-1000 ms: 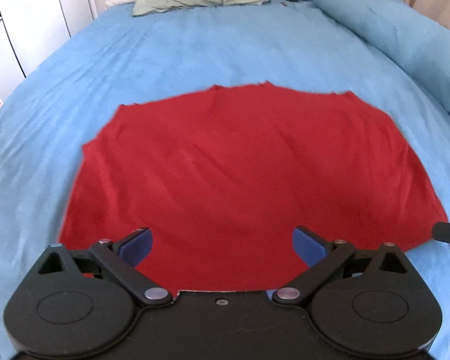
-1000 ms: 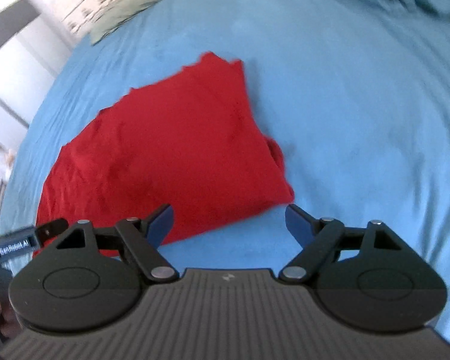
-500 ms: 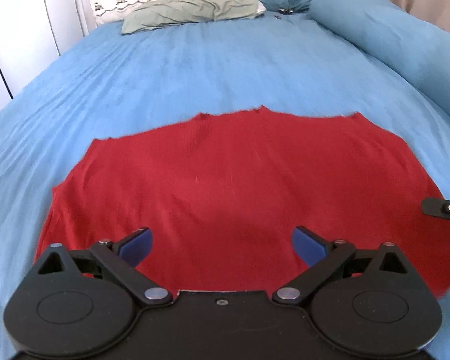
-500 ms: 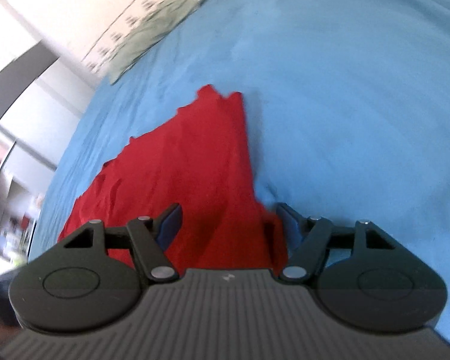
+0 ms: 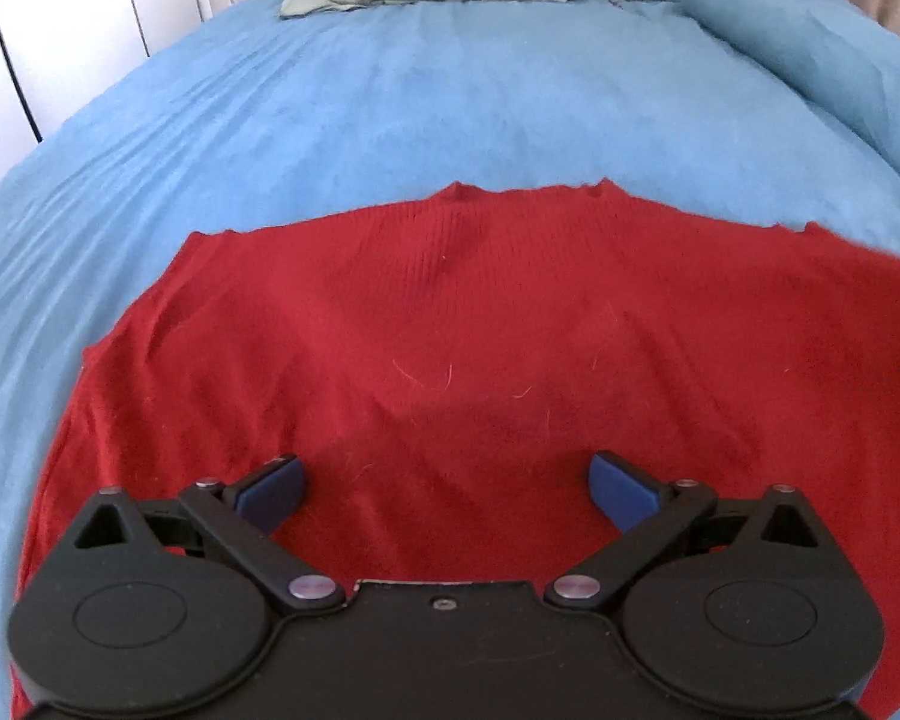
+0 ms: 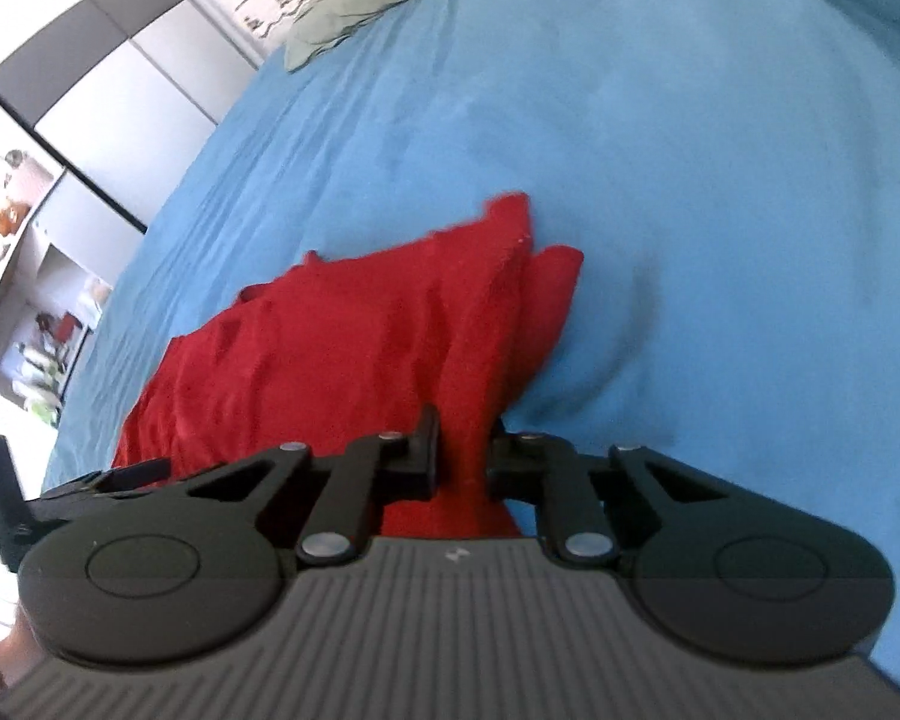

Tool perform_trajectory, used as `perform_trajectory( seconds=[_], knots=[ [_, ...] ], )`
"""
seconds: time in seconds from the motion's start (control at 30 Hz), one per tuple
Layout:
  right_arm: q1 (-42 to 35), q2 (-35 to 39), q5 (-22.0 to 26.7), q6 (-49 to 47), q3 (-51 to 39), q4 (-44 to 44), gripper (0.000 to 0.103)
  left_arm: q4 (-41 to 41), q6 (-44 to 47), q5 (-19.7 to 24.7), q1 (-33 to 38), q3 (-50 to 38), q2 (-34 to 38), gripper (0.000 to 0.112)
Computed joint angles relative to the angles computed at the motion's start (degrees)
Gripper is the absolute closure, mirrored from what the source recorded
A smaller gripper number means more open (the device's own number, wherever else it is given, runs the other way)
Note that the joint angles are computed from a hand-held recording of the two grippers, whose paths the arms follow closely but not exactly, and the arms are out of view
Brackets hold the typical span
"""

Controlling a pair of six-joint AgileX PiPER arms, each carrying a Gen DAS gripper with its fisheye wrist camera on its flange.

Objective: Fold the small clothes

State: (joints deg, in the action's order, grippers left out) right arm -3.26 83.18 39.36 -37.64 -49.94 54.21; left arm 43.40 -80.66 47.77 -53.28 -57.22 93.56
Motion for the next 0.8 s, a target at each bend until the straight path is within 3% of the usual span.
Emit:
perform_trajectory(
  seconds=[0.17,0.27,0.4,0.57,0.7,0.8],
  knots=[
    [9.2,-1.5,4.9,18.4,-11.8,-11.2,0.076,-2.6,5.7,3.6,0.9,-1.7,-2.5,0.015],
    [17.6,1.4,7.1,30.6,-21.8,-18.2,0.076,-3.5,9.6,4.9,1.7,1.0,-8.7,0.015],
    [30.8,9.9,8.7,45.9,-37.5,-27.5,0.077,-5.3,16.8,7.5,5.3,6.5,-19.1,0.015],
    [46.1,25.5,8.4,62.8,-54.6,-40.7,0.077,-9.3,27.8,7.6,13.6,15.2,-33.2,0.015],
    [53.5,36.9,8.5,72.5,-63.8,-50.6,0.077,-13.2,36.8,6.4,22.3,21.7,-43.3,0.015],
    [56.3,40.5,7.7,74.3,-65.0,-56.5,0.076,-19.7,46.5,4.2,31.4,24.5,-47.7,0.015]
  ],
)
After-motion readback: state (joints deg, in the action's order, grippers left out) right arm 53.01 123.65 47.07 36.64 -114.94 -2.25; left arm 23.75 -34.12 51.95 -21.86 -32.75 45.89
